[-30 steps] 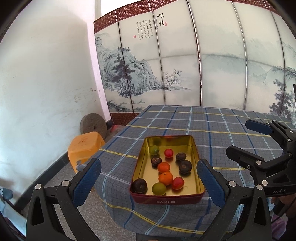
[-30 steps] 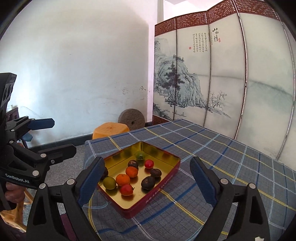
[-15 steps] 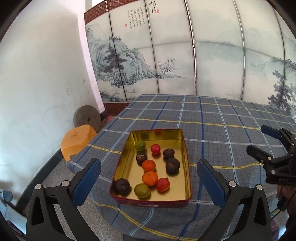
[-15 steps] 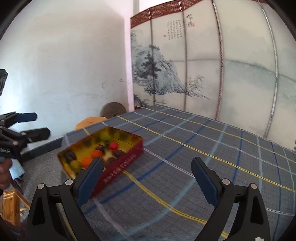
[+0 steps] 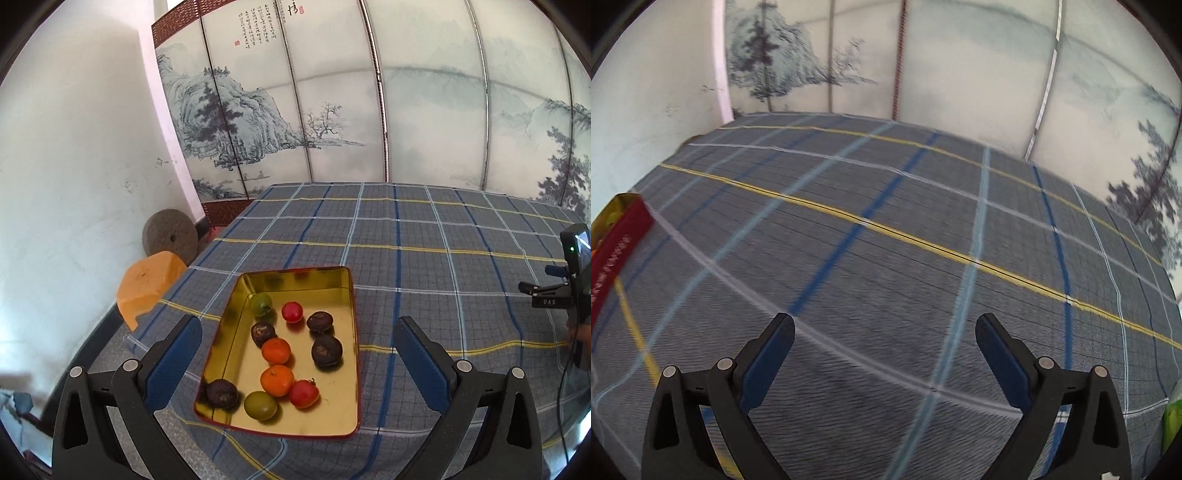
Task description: Organize fruits
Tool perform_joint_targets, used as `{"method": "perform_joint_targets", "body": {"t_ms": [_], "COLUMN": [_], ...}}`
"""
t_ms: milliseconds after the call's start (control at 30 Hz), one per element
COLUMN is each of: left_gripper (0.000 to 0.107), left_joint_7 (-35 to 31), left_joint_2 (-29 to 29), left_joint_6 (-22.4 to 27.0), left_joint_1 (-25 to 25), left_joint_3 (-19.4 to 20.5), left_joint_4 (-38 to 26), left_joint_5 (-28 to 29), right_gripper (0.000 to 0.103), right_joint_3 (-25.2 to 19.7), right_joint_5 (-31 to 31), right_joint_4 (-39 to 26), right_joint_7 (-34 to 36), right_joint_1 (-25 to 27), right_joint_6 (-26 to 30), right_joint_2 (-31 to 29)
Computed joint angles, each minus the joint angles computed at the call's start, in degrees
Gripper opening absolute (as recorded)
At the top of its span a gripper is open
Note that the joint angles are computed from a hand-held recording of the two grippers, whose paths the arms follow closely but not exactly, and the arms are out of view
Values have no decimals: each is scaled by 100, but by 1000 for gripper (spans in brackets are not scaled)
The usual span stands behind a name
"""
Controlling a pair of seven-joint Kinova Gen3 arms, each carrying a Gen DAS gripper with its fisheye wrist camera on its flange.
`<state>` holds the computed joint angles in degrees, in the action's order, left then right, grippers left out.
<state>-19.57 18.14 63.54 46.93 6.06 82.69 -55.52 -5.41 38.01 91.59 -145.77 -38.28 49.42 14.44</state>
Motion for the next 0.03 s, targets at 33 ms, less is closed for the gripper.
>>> {"method": "perform_joint_targets", "body": {"t_ms": [33], "left_gripper": [103], "left_joint_7": [-24], "left_joint_2": [25], "left_joint_6": [12], "left_joint_1": [-15], "left_joint_3": [-5], "left_joint_4": [-34], "left_joint_5": [5], "right_gripper": [98], "right_joint_3": [9], "right_joint_5": [-124], "right_joint_4": [-62], "right_joint_7": [119], "right_joint_1": [100], "right_joint_6": [20], "right_joint_2": [51]}}
